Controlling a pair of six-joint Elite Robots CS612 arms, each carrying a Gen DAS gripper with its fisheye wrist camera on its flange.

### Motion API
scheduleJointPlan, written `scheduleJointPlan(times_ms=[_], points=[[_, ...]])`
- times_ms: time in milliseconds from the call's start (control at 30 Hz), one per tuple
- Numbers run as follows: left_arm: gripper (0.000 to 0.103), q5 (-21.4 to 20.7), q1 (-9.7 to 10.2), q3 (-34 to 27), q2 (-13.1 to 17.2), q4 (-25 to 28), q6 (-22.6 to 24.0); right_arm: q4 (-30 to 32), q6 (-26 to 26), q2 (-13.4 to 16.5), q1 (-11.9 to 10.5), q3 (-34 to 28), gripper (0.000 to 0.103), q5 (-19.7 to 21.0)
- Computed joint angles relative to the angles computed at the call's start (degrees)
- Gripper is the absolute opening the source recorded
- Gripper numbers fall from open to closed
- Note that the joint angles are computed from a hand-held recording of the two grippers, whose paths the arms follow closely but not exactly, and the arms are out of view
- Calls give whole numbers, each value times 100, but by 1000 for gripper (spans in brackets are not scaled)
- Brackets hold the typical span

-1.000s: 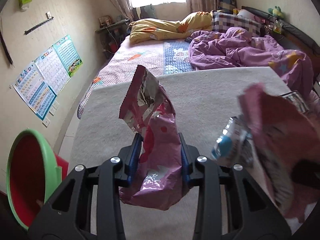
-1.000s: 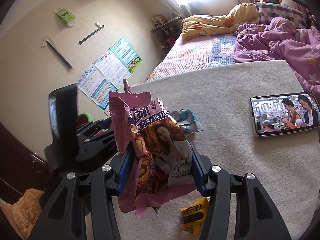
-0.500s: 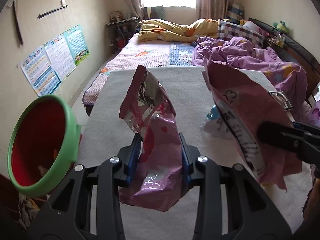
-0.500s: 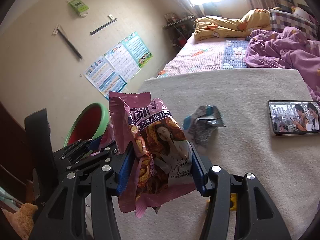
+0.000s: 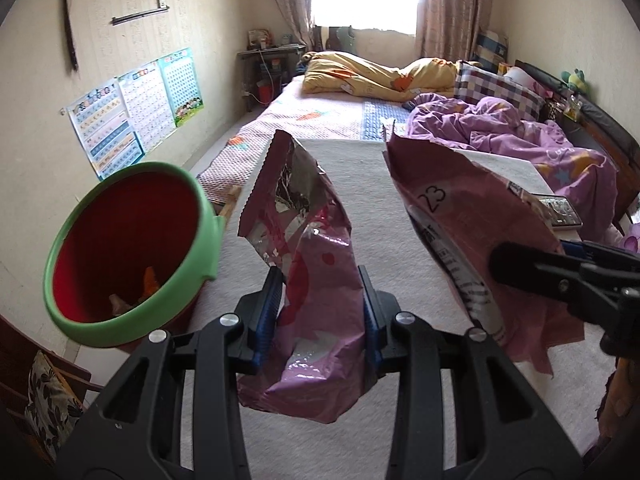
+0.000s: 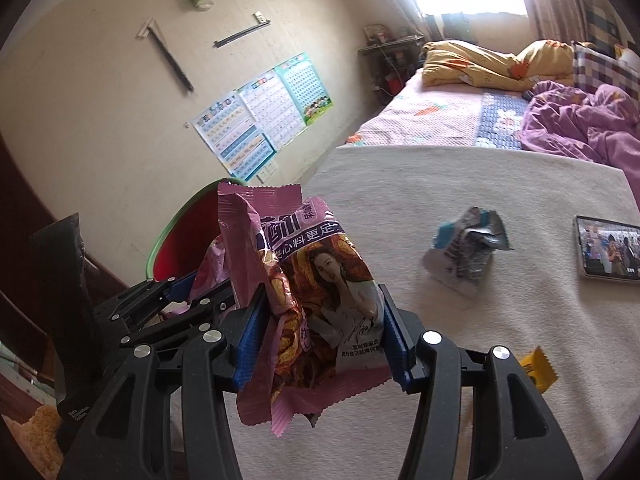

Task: Collect trash
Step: 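Lift and carry both pink bags over the green bucket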

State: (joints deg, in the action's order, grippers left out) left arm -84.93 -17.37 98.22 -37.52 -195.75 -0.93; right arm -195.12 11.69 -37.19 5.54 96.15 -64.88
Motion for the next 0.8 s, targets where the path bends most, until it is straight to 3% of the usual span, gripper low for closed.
scheduleJointPlan(times_ms=[800], points=[[35, 182, 315, 308, -116, -252, -206, 322, -198, 165, 298, -394, 51, 60]])
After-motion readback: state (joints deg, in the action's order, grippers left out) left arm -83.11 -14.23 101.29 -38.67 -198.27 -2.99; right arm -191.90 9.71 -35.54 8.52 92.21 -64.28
